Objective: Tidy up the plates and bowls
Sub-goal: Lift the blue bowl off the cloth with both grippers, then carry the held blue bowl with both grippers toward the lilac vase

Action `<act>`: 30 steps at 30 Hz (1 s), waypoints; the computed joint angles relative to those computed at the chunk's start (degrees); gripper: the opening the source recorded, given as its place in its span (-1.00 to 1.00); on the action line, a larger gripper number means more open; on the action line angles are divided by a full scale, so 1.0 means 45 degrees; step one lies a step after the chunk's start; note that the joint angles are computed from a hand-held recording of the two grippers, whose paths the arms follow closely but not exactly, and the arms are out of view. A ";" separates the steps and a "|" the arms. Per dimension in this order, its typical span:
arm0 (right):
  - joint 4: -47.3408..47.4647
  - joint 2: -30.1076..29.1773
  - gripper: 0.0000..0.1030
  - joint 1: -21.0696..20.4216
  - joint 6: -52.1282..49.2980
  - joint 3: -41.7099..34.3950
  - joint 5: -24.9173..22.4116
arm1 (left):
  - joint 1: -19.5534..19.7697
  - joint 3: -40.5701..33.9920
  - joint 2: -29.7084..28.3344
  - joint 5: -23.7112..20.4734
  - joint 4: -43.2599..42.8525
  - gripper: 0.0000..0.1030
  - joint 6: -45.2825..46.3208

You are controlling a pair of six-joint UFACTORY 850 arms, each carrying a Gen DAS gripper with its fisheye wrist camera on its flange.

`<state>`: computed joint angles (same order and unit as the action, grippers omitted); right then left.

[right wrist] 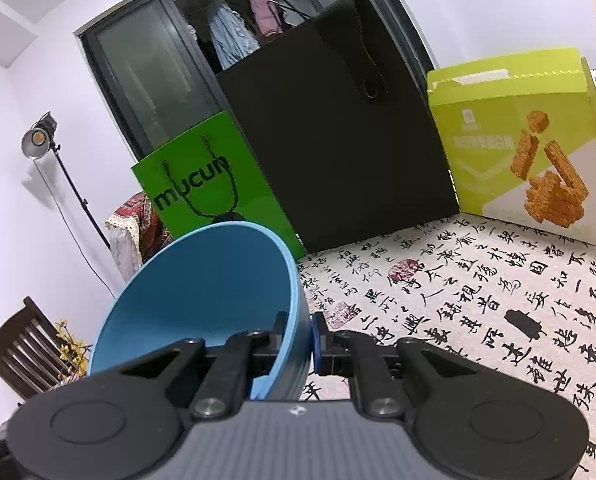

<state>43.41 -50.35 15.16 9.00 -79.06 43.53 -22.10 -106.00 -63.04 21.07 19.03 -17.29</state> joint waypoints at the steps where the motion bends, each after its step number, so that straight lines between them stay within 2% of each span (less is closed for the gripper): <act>1: 0.0067 -0.0025 -0.79 0.0040 -0.0084 -0.0032 0.0032 | 0.0050 0.0010 0.0002 -0.0017 0.0357 -0.71 -0.0321; 5: 0.0298 -0.0069 -0.79 0.0209 -0.0283 -0.0092 0.0106 | 0.0286 0.0143 0.0062 0.0135 0.1744 -0.71 -0.1597; 8: 0.0467 -0.0095 -0.79 0.0327 -0.0571 -0.0159 0.0154 | 0.0574 0.0032 0.0039 0.0169 0.3871 -0.71 -0.4109; 10: 0.0612 -0.0128 -0.79 0.0434 -0.0802 -0.0198 0.0303 | 0.0708 0.0057 0.0083 0.0346 0.4421 -0.71 -0.4885; 19: 0.0814 -0.0115 -0.79 0.0773 -0.1481 -0.0299 0.0688 | 0.1037 0.0549 0.0452 0.1029 0.4896 -0.71 -0.5636; 30: 0.0992 -0.0119 -0.79 0.0911 -0.2117 -0.0608 0.0572 | 0.1172 0.0868 0.0760 0.0987 0.4703 -0.71 -0.5493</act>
